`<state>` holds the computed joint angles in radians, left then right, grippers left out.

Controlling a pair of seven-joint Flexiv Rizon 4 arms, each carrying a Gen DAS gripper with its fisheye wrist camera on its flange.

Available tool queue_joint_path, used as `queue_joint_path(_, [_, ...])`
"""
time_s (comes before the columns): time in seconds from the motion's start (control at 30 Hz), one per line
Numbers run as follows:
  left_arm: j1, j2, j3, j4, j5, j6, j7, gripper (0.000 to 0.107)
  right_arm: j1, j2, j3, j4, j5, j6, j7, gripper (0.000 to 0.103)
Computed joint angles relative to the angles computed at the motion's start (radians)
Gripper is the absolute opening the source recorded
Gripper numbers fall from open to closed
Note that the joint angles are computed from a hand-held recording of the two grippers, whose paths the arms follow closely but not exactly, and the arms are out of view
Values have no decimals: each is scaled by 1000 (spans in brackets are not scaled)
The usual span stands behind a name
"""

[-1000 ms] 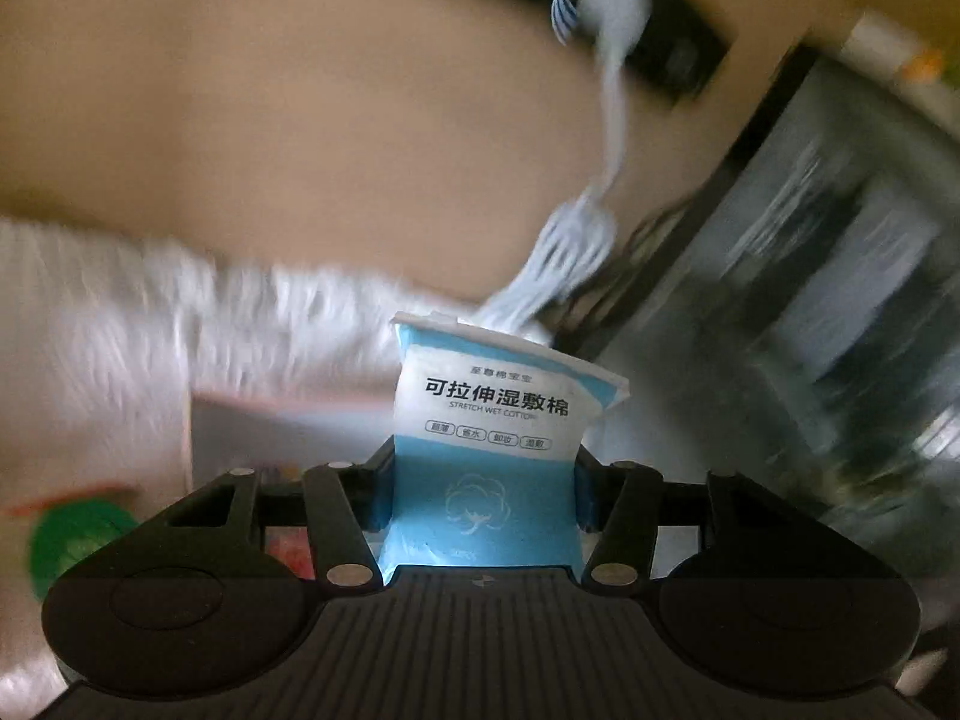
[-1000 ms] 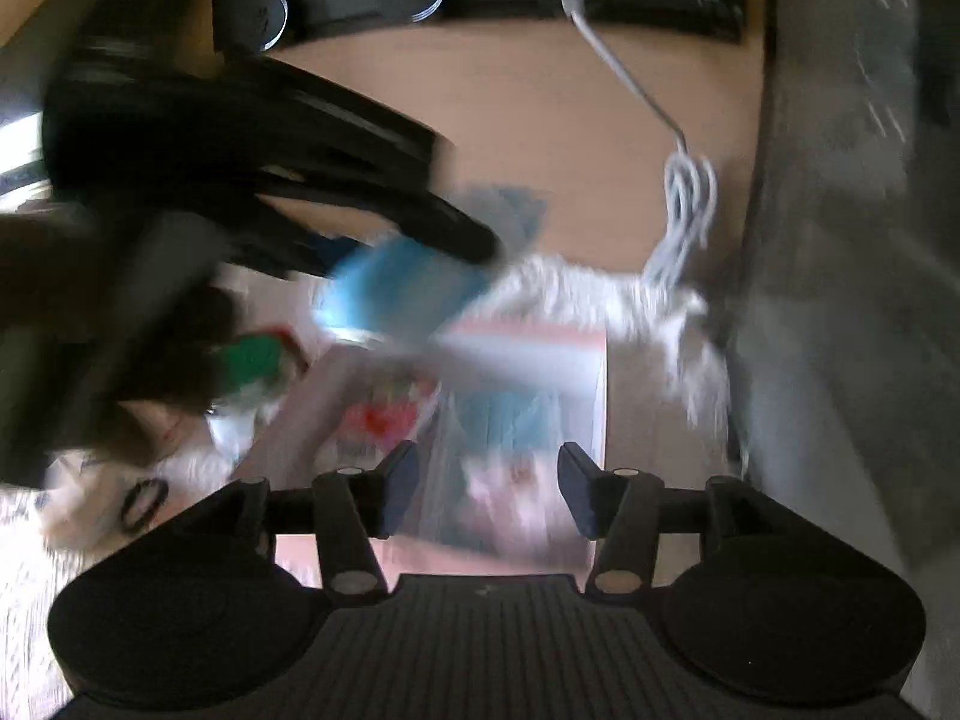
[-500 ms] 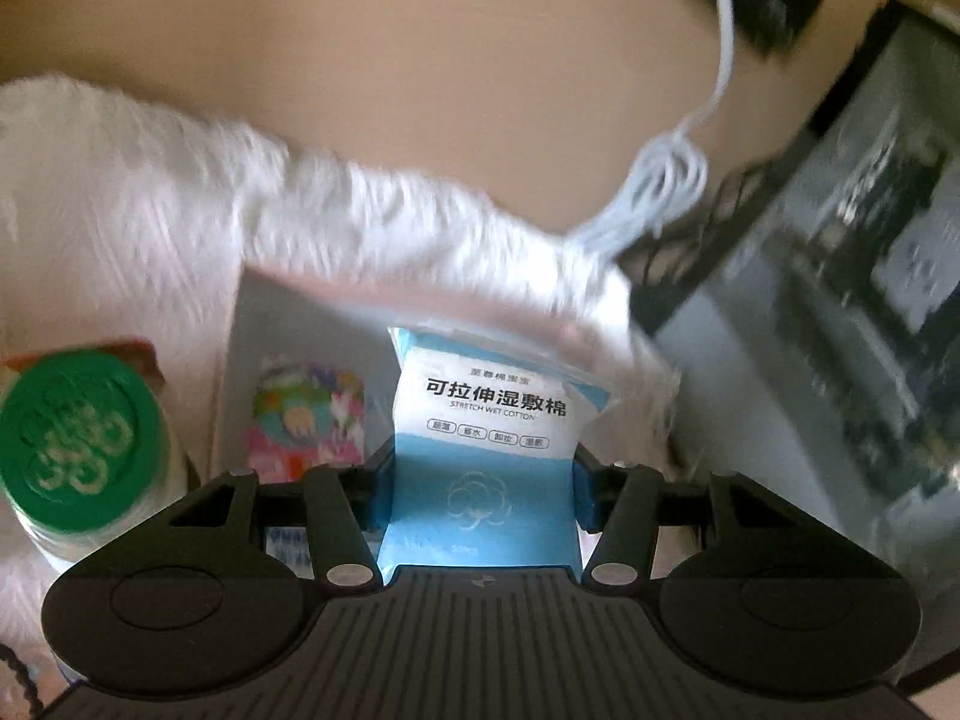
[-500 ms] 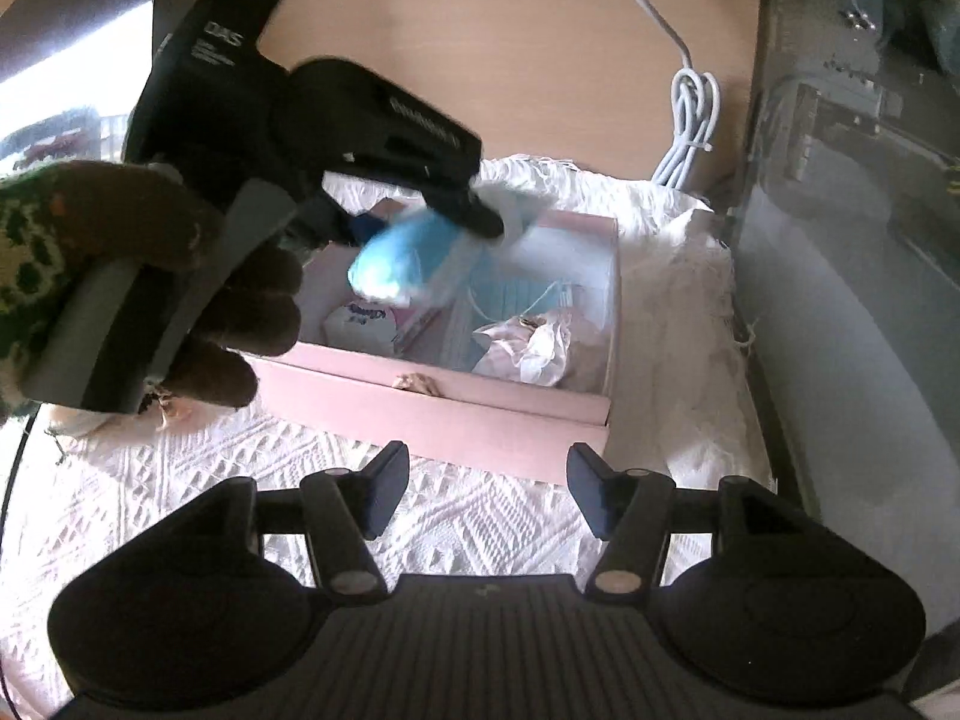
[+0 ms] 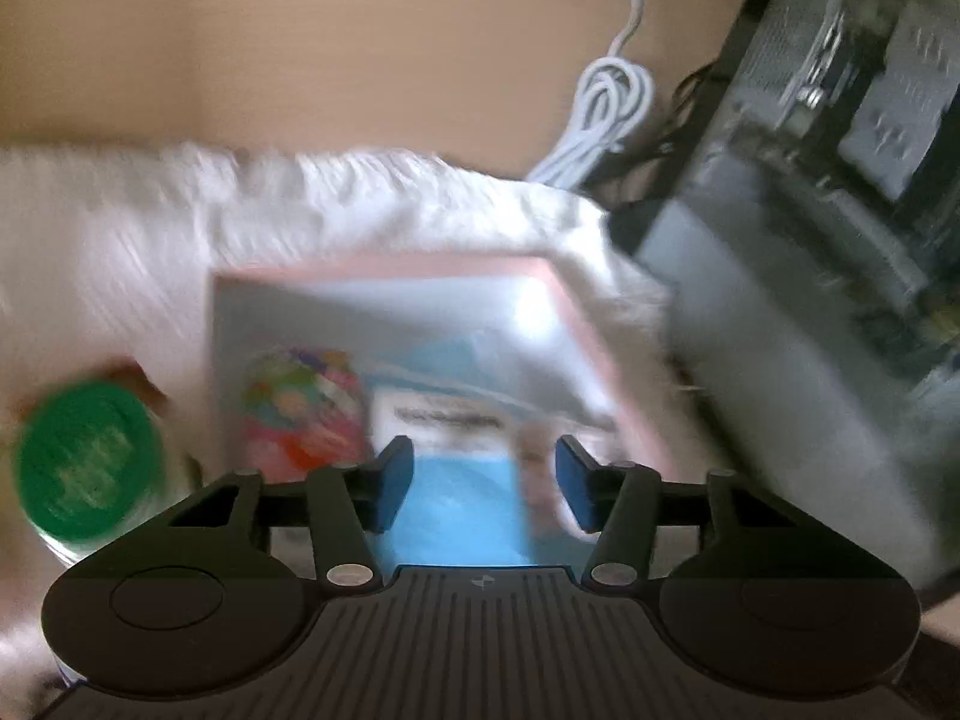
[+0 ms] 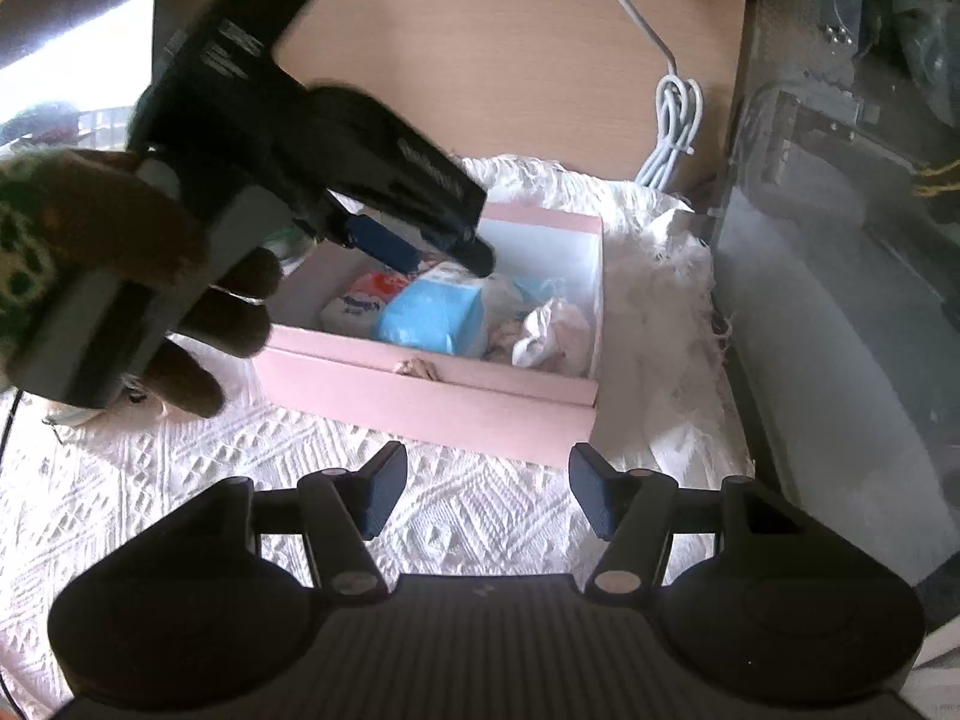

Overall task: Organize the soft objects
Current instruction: 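Lower the cotton bag and cloth into the pink box and open both tools, then withdraw both tools from the pink box toward the remaining items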

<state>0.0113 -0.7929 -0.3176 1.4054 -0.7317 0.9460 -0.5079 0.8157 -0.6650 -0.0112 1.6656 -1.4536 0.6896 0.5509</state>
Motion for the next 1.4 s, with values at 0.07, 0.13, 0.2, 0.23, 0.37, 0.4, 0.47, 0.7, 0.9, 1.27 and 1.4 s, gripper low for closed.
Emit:
queue_joint_path(0.07, [25, 33, -48, 72, -77, 106, 105, 55, 5, -3, 2, -2, 9, -11, -1, 60])
queue_joint_path(0.13, [113, 67, -163, 143, -217, 141, 232, 56, 16, -7, 2, -7, 20, -31, -6, 60])
queue_joint_path(0.2, [157, 102, -195, 183, -326, 129, 305, 55, 23, -12, 1, -12, 26, -45, -9, 61])
queue_joint_path(0.23, [182, 117, -205, 197, -374, 96, 335, 55, 27, -16, 1, -17, 31, -52, -13, 61])
queue_joint_path(0.37, [258, 188, -189, 254, -515, 8, 433, 56, 44, -30, -13, -40, 24, -81, -4, 63])
queue_joint_path(0.4, [272, 202, -171, 267, -539, -1, 454, 56, 46, -34, -15, -45, 20, -82, 4, 64])
queue_joint_path(0.47, [283, 215, -124, 273, -550, -4, 474, 56, 44, -43, -22, -56, 0, -66, 37, 66])
queue_joint_path(0.7, [286, 167, 86, 228, -445, -47, 362, 55, 38, -129, -55, -161, -19, 30, 67, 67])
queue_joint_path(0.9, [303, 138, 136, 239, -390, -88, 334, 55, 52, -216, -96, -256, 6, 106, 44, 67])
queue_joint_path(1.27, [234, 205, 95, 345, -466, 52, 706, 56, 101, -257, -149, -306, 133, 106, -52, 68])
queue_joint_path(1.4, [169, 212, 63, 391, -618, 243, 956, 56, 75, -250, -161, -318, 88, 230, -29, 68])
